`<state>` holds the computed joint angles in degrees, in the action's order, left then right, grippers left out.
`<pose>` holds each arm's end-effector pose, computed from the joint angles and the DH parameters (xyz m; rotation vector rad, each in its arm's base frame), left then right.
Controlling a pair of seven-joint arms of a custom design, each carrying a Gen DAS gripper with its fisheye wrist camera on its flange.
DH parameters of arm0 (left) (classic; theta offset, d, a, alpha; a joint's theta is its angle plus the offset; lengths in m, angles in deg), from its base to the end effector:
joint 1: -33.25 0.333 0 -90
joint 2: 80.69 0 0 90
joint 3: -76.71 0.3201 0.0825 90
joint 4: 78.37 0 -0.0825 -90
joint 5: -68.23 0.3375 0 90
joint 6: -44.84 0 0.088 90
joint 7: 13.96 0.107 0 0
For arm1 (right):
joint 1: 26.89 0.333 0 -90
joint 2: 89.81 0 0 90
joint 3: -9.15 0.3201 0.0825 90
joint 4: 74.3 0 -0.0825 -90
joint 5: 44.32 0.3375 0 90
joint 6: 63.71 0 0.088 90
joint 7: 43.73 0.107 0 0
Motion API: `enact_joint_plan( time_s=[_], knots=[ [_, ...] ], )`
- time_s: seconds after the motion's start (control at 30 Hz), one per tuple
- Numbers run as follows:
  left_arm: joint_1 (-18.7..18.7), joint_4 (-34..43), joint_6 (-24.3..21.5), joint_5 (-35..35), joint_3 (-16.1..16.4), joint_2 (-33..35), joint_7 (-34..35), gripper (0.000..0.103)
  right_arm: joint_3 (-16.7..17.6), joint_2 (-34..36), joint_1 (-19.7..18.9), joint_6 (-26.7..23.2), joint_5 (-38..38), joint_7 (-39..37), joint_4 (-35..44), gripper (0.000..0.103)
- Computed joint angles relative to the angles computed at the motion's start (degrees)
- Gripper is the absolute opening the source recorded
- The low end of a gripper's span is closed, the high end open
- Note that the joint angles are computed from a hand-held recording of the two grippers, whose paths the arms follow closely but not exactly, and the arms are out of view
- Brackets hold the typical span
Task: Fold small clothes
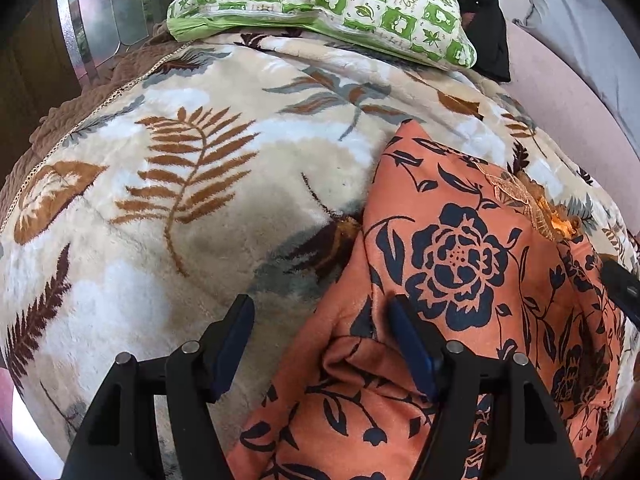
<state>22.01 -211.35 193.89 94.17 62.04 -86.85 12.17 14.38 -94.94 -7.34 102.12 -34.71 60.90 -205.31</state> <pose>0.4343 -0.2238 0.4545 -2.2348 1.6263 -0.5232 0.4677 0.2063 0.5019 -1.7678 1.7122 -0.2791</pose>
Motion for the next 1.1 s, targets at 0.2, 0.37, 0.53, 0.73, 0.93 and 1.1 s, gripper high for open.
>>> enact_joint_plan(
  time_s=[0.2, 0.37, 0.53, 0.73, 0.93, 1.1],
  knots=[
    [0.15, -0.72, 1.79, -2.67, 0.67, -0.1, 2.75, 0.072, 0.22, 10.55, -1.32, -6.68, -17.2, 15.1, 10.29, 0.068],
    [0.43, -0.7, 1.95, -2.84, 0.44, -0.02, 2.73, 0.072, -0.14, 9.4, -2.48, -4.49, -7.41, 10.84, 6.78, 0.032],
    [0.47, -0.88, 1.9, -1.8, 0.19, -0.16, 1.46, 0.072, -1.57, 2.28, -3.79, -2.93, -12.99, 16.63, 0.51, 0.01],
    [0.57, -1.26, 1.94, -1.67, 0.03, -0.57, 0.99, 0.072, -1.91, -12.76, -12.29, -0.66, -17.01, 23.24, -12.69, 0.008],
    [0.3, 0.24, -0.84, 1.83, -0.83, 0.23, -2.95, 0.073, -11.44, -21.71, -7.65, -0.14, -5.14, 15.61, -21.21, 0.012],
    [-0.21, 0.36, -0.82, 1.8, -0.18, 0.45, -2.91, 0.075, -14.24, -14.74, 7.1, 1.05, 5.09, 1.53, -13.9, 0.012]
  ],
)
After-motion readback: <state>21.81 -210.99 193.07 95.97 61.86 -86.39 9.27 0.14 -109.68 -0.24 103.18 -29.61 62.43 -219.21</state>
